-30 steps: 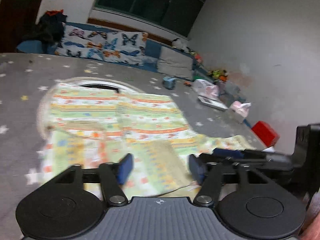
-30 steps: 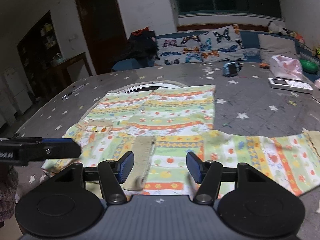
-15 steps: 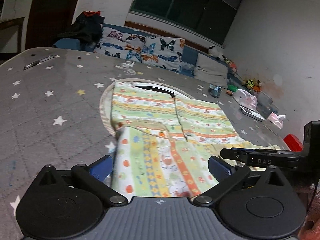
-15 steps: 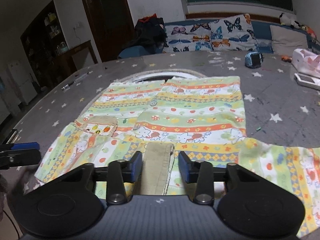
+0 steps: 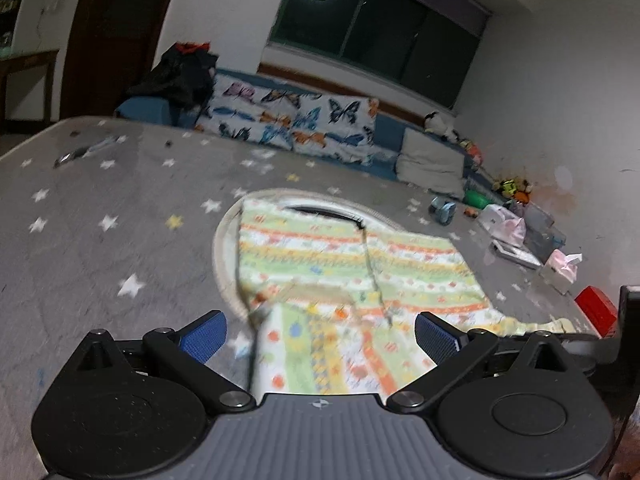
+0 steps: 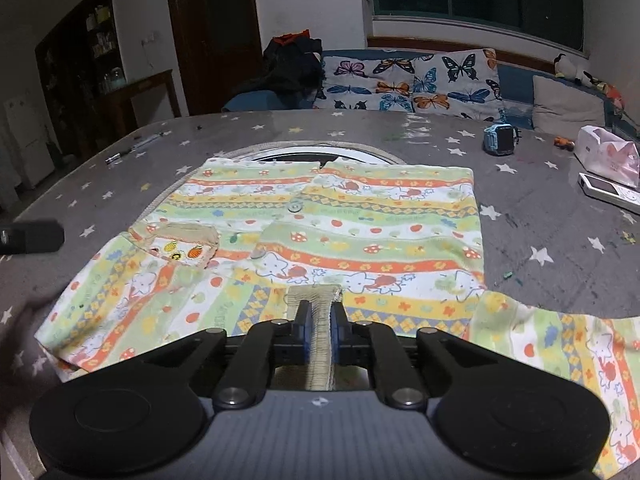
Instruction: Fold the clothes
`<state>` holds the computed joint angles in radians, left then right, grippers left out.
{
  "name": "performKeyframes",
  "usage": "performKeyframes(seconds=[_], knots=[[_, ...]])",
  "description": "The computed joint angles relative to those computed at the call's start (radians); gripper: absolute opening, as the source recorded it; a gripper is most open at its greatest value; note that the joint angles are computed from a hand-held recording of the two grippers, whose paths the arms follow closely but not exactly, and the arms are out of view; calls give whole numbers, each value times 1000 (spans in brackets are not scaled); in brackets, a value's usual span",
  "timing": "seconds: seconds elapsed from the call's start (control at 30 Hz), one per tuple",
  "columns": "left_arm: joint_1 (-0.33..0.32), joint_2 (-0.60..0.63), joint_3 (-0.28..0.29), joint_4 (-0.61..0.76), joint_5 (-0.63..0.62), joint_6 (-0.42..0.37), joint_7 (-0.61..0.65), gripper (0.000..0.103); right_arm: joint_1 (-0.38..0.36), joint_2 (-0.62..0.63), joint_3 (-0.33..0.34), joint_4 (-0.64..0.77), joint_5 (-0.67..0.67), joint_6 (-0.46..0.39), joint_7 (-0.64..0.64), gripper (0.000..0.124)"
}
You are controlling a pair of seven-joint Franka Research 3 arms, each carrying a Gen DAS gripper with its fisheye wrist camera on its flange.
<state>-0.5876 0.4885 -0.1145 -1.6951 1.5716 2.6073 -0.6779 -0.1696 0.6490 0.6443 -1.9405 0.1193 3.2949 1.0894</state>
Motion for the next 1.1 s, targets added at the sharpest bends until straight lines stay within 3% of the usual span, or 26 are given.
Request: performKeyframes(seconds=[0.17, 0.27, 0.4, 0.47, 0.53, 0.7, 0.8, 0.97, 1.1], knots=[[16, 47, 14, 66, 81, 94, -51, 92, 29, -12, -35, 4, 9, 4, 13, 9], [39, 83, 13, 94, 39, 155, -41, 91, 22, -14, -32, 0, 7, -4, 7, 11], [31, 106, 26, 98, -80, 165, 43, 93, -61, -35, 29, -60, -7, 50, 23, 18], [11, 101, 44, 90, -88, 161, 51, 95, -109, -50, 55, -98, -31, 84, 56, 30], [-4, 91, 55, 82, -86, 156, 45, 97, -108, -83, 19, -132, -29, 125, 94, 34], [-20, 65, 54, 58, -87, 109, 48, 103, 6, -163, -192, -181, 66, 190, 176, 41], [-24, 54, 42, 46, -125, 68, 90, 103, 157, -188, -397, -191, 196, 226, 177, 41], [-39, 39, 33, 36, -154, 8, 126, 103, 185, -186, -505, -198, 211, 254, 253, 41], [-40, 35, 25, 36, -172, -4, 145, 103, 146, -162, -512, -180, 134, 257, 335, 41]])
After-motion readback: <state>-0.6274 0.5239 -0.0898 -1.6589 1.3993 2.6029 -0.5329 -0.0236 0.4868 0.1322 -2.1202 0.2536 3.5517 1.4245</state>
